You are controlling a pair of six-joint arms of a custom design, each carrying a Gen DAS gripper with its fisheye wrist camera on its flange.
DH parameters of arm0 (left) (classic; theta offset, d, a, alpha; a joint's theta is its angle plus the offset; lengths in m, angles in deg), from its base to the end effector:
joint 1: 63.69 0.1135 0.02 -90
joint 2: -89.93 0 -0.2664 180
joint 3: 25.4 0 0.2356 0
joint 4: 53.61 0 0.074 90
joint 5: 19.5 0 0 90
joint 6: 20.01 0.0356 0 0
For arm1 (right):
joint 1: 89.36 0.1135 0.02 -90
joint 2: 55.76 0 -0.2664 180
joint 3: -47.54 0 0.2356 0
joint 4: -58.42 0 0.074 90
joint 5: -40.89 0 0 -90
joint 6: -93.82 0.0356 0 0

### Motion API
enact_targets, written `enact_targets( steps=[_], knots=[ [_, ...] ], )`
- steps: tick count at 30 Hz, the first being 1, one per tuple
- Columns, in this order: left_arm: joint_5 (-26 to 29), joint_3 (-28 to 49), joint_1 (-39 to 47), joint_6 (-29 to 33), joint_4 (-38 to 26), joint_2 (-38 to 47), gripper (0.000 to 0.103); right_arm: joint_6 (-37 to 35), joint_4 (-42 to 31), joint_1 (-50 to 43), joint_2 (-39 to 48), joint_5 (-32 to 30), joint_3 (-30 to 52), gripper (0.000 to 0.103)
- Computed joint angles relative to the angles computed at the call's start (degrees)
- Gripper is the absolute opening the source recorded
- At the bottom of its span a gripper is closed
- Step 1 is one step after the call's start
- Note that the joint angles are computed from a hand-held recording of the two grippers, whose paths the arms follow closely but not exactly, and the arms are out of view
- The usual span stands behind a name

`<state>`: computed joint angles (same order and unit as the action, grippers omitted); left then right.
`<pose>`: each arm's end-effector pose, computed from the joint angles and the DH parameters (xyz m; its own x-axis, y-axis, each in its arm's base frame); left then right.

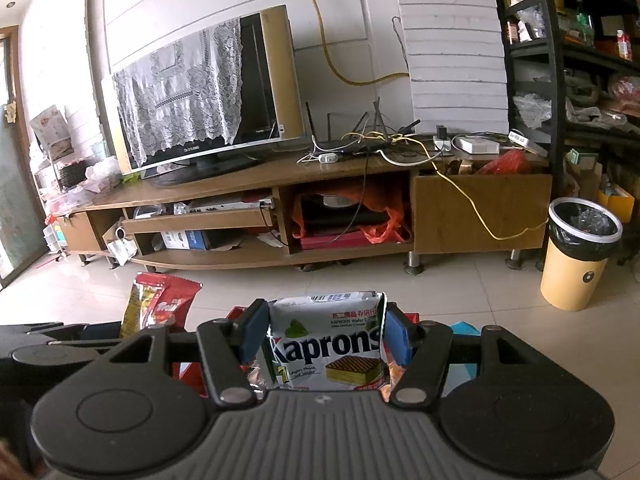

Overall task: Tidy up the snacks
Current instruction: 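Carry the Trolli pack with the left tool and Kapron pack with the right tool over the box, then lower the Trolli pack into the box with the left tool while the right tool holds the Kapron pack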

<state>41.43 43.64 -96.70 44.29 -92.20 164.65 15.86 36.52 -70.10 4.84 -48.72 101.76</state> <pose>0.2270 -0.1269 0.2738 -0.6074 -0.0574 -0.7923 -0.0877 0.9961 -0.0049 0.2077 0.0723 0.2675 -0.5050 0.0445 -0.8619 -0.2238 0.9578 0.1805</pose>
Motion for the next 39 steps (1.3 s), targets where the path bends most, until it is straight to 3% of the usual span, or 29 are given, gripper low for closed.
enact_targets(
  steps=[30, 39],
  knots=[
    [2.20, 3.81, 4.15, 2.50, 5.05, 10.76, 0.063, -3.04, 7.09, -1.92, 13.26, -0.15, 4.24, 0.057],
    [3.79, 3.98, 5.80, 4.45, 9.43, 14.15, 0.064, -2.45, 10.48, -3.61, 18.86, -1.17, 5.71, 0.057]
  ],
)
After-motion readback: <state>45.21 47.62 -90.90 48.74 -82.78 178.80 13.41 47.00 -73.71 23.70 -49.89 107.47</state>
